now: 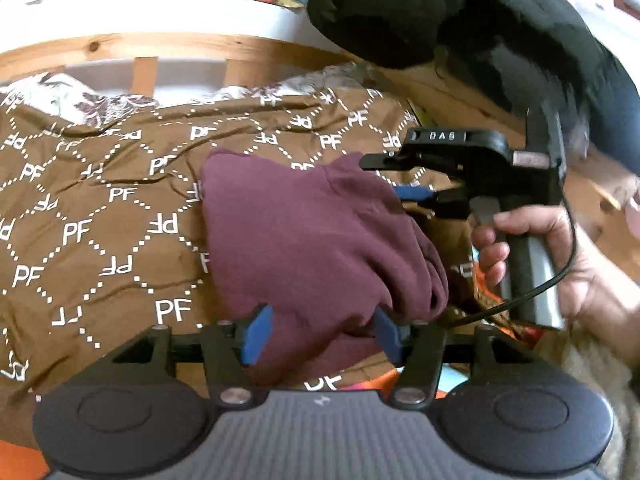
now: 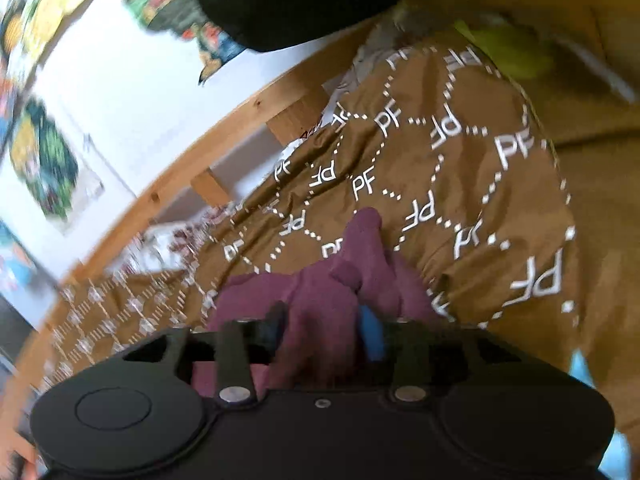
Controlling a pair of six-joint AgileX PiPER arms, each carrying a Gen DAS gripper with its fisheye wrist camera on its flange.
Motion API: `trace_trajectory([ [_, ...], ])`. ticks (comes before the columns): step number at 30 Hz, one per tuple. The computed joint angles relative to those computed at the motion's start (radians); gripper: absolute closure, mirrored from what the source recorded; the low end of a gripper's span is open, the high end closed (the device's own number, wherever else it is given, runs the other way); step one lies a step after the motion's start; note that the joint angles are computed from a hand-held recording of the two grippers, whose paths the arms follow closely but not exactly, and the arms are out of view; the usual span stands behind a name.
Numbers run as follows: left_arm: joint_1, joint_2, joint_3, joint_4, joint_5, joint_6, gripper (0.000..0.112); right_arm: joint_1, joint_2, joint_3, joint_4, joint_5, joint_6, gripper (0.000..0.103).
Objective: Fold small clothes
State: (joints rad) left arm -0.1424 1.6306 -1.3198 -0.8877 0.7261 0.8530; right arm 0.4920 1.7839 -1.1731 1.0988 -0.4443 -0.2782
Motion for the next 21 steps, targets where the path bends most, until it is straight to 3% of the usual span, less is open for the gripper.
trace_trajectory([
  [2, 0.012, 0.015, -0.017, -0.012, 0.01, -0.021, 0.047, -0.021, 0.025, -0.024, -0.048, 0.013, 0.066, 0.05],
  [4, 0.02, 0.03, -0.028, -0.02, 0.007, -0.051, 0.043, -0.036, 0.061, -0.082, 0.01, 0.041, -0.007, 0.052],
  [5, 0.023, 0.036, -0.031, -0.021, 0.003, -0.067, 0.042, -0.04, 0.082, -0.122, 0.09, 0.063, -0.103, 0.058],
  [6, 0.031, 0.047, -0.039, -0.025, 0.003, -0.086, 0.04, -0.044, 0.098, -0.157, 0.172, 0.085, -0.203, 0.073],
  [7, 0.039, 0.057, -0.046, -0.028, 0.011, -0.105, 0.04, -0.039, 0.112, -0.183, 0.245, 0.089, -0.303, 0.079],
  [9, 0.054, 0.09, -0.077, -0.015, 0.031, -0.165, 0.04, 0.005, 0.134, -0.225, 0.334, 0.011, -0.503, 0.091],
  [13, 0.058, 0.155, -0.15, 0.094, 0.059, -0.335, 0.04, 0.156, 0.2, -0.285, 0.268, -0.265, -0.903, 0.094],
  [15, 0.054, 0.171, -0.168, 0.146, 0.062, -0.385, 0.04, 0.202, 0.225, -0.322, 0.304, -0.29, -1.072, 0.094],
  [18, 0.064, 0.177, -0.173, 0.141, 0.08, -0.39, 0.04, 0.22, 0.244, -0.349, 0.383, -0.263, -1.174, 0.094],
  [21, 0.058, 0.174, -0.171, 0.157, 0.074, -0.392, 0.039, 0.237, 0.282, -0.395, 0.421, -0.301, -1.287, 0.094],
])
